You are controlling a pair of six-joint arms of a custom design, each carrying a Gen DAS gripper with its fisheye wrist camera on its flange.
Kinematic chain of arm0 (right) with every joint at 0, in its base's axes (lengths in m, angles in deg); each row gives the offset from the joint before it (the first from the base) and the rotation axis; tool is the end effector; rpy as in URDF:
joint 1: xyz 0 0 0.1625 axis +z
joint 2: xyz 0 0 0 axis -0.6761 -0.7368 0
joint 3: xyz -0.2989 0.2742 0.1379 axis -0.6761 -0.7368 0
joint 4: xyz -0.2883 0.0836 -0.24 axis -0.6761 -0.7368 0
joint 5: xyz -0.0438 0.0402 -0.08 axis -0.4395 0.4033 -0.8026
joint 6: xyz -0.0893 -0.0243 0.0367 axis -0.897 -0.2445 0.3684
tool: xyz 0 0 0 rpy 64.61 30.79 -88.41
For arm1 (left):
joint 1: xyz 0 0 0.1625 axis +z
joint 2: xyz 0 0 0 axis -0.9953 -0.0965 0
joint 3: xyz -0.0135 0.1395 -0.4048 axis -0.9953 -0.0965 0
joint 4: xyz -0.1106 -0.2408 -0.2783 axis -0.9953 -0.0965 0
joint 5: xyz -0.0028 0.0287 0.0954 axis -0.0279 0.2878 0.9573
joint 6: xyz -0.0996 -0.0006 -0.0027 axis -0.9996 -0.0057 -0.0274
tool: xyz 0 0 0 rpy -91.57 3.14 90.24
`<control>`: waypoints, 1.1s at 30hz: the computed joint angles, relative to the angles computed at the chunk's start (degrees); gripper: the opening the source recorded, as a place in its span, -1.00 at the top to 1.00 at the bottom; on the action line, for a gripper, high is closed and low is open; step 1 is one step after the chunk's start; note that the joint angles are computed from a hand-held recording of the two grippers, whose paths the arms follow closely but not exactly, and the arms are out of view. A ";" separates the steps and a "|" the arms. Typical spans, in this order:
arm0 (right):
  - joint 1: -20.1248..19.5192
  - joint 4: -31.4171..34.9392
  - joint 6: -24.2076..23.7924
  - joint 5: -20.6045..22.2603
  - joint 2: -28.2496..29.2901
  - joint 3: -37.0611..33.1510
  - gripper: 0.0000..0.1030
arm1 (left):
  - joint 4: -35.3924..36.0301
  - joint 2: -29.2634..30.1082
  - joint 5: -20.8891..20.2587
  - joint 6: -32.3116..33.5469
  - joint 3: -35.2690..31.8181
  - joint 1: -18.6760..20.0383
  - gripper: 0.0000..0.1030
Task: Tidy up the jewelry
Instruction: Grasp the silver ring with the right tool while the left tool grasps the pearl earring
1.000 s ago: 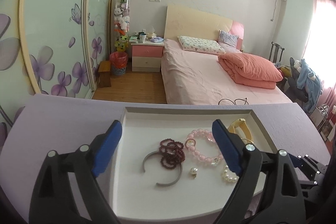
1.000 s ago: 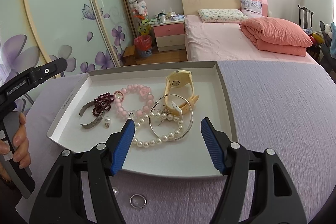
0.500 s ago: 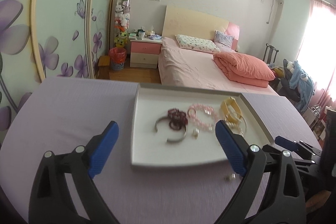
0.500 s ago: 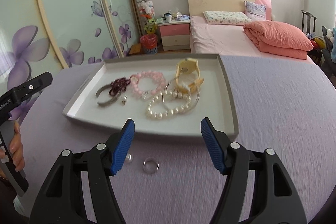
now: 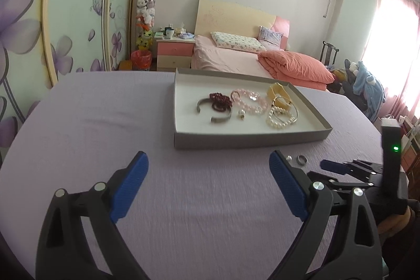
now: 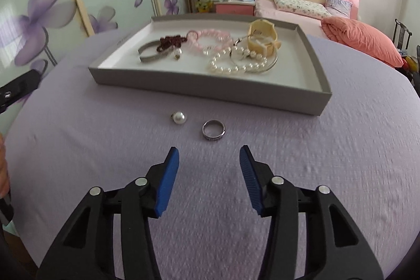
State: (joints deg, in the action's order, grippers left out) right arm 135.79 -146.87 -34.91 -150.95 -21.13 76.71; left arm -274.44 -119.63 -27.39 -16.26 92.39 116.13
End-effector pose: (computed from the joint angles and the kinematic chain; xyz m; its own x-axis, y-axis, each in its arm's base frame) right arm 0.1183 -0.4117 0.0686 -0.7082 -0.3388 0.6194 -0.6102 0.7350 -0.2957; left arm -0.1555 -0.3509 0.1056 -0.8156 0.0494 -0.5766 0.4804 0.6134 -0.6269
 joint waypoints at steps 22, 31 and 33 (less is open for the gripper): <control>1.68 2.46 0.58 -3.23 2.47 -5.62 0.40 | 1.64 1.36 -1.84 -2.18 0.53 -0.50 -0.81; 1.34 1.35 0.61 -3.26 2.00 -4.55 0.57 | 5.18 2.12 -2.46 -2.91 -1.11 -0.27 -0.81; 0.92 0.91 1.06 -3.37 1.48 -3.89 0.57 | 5.77 2.54 -2.77 -2.49 -1.75 -0.15 -0.81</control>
